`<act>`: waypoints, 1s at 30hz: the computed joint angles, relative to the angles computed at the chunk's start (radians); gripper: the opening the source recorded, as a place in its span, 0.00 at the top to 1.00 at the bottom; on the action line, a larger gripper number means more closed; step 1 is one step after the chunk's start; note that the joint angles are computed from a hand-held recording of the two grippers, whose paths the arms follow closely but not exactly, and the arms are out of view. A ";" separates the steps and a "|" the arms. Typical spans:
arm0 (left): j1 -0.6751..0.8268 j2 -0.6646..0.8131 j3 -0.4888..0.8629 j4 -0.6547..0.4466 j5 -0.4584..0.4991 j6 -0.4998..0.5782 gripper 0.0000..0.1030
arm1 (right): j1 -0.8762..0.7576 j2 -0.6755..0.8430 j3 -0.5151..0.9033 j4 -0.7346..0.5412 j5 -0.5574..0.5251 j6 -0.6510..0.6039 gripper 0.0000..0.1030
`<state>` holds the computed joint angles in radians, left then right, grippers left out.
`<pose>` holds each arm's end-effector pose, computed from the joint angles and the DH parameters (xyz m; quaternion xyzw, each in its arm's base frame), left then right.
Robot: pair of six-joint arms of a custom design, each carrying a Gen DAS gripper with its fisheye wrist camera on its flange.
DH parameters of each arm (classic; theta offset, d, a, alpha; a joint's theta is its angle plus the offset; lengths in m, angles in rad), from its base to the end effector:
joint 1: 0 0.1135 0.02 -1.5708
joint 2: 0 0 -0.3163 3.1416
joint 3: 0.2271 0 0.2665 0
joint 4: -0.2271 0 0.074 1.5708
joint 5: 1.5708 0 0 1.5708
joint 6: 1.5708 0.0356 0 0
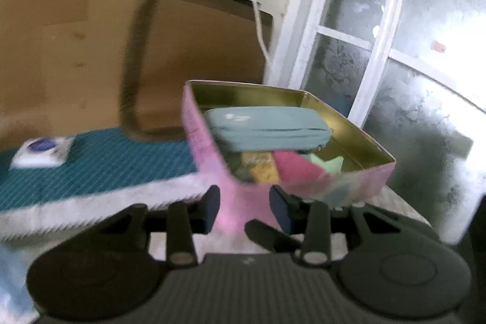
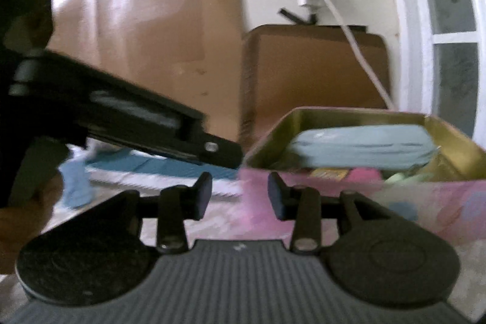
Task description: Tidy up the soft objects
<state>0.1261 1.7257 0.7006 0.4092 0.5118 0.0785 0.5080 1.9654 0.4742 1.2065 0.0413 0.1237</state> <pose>0.3401 0.0255 0.1745 0.0958 0.8618 -0.1782 0.4652 0.2866 0.1579 0.1207 -0.1406 0.7877 0.1705 0.5750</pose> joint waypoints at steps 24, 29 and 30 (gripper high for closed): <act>0.664 0.094 -0.240 0.283 -0.004 0.007 0.43 | 0.293 0.242 0.776 -0.886 -0.148 -0.052 0.43; 0.692 0.110 -0.239 0.280 0.046 0.012 0.35 | 0.243 0.121 0.532 -0.756 -0.240 -0.090 0.43; 0.692 0.106 -0.238 0.269 0.053 0.021 0.33 | 0.225 0.084 0.460 -0.725 -0.274 -0.114 0.43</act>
